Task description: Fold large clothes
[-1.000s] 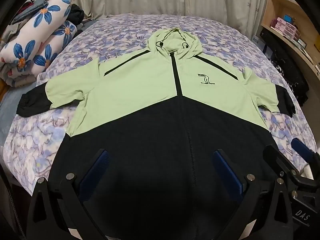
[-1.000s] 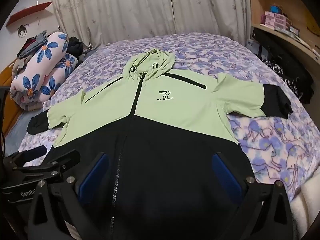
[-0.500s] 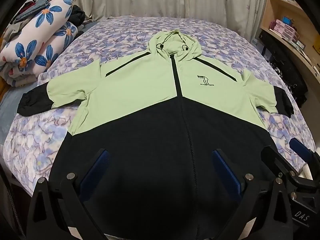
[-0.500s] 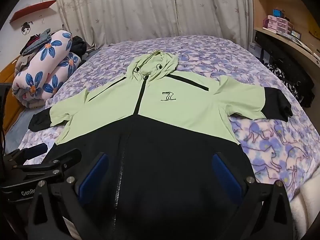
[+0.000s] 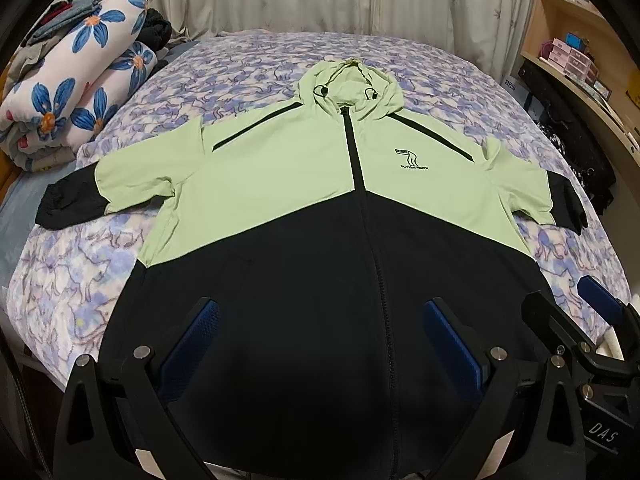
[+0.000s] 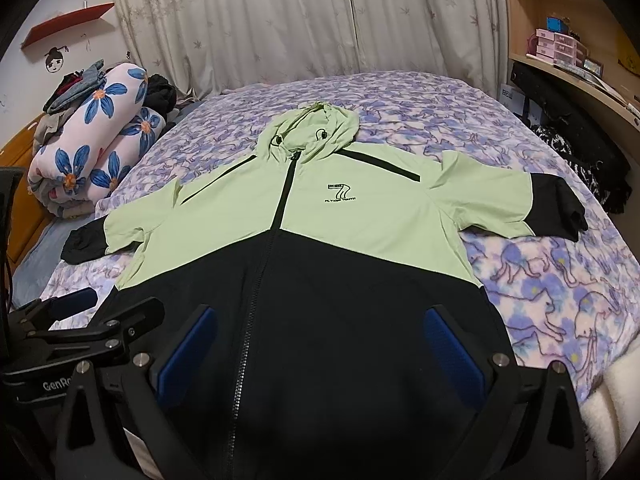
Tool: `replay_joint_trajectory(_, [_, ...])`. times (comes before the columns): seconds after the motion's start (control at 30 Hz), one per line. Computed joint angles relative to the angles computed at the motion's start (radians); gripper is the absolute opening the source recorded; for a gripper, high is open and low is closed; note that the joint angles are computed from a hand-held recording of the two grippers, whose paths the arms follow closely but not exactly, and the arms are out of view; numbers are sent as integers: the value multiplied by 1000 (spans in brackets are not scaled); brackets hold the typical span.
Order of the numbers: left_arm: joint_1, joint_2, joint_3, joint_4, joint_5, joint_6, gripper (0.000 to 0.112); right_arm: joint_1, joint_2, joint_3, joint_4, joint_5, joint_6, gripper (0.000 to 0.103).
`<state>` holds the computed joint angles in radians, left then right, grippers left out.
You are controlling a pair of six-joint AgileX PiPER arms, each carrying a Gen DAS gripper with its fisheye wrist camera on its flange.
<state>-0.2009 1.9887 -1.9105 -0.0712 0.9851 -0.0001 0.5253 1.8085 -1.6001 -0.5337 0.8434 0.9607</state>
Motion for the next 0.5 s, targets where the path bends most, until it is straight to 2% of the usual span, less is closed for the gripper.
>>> replay_joint_trajectory(0.5, [3, 5, -12, 24, 18, -14, 100, 13, 9, -4, -9, -13, 0, 103])
